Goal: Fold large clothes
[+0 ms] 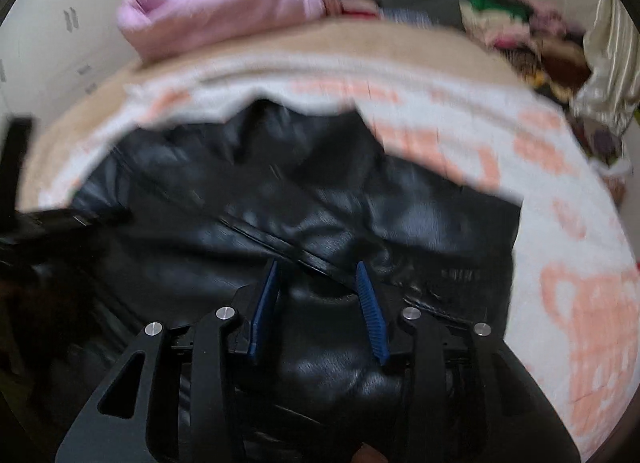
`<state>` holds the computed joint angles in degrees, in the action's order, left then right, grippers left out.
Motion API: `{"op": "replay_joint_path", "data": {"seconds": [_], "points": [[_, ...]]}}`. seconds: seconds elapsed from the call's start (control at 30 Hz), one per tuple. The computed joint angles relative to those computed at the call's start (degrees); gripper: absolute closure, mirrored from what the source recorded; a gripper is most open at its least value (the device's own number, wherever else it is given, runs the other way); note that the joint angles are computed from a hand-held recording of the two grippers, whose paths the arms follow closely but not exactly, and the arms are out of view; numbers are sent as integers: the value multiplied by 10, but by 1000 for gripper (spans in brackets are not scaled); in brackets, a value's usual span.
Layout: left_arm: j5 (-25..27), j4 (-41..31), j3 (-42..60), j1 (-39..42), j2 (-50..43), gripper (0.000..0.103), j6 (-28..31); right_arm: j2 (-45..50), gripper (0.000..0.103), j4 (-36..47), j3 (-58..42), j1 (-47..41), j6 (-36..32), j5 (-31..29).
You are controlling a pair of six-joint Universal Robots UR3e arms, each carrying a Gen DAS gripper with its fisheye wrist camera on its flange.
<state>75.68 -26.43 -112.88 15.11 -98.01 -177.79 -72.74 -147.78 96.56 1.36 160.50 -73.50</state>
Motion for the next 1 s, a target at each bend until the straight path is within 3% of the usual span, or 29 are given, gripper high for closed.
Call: {"op": "replay_joint_path", "data": {"seconds": [0.2,0.37,0.43,0.63,0.8,0.83,0.93,1.0], "points": [[-10,15,-11,6,0,92,3,28,72,-23,6,15,2,-29],[-42,17,-31,30,28,91,0,-23,70,-22,52,-44,6,76],[-69,30,-58,50,60,83,-2,-65,67,-38,90,-68,4,113],[-83,15,-96,54,156,77,22,-139,61,-71,150,-103,1,165],[-69,-47,-86,15,158,79,50,-172,61,-36,159,-83,-36,173],[-62,-55,-83,5,148,85,54,-173,61,-38,159,-74,-36,167],[-28,-34,-95,-19,108,86,59,-191,61,-38,174,-64,-41,167],[-52,-11,-118,-2,103,86,56,-195,61,-38,181,-62,-38,168]]}}
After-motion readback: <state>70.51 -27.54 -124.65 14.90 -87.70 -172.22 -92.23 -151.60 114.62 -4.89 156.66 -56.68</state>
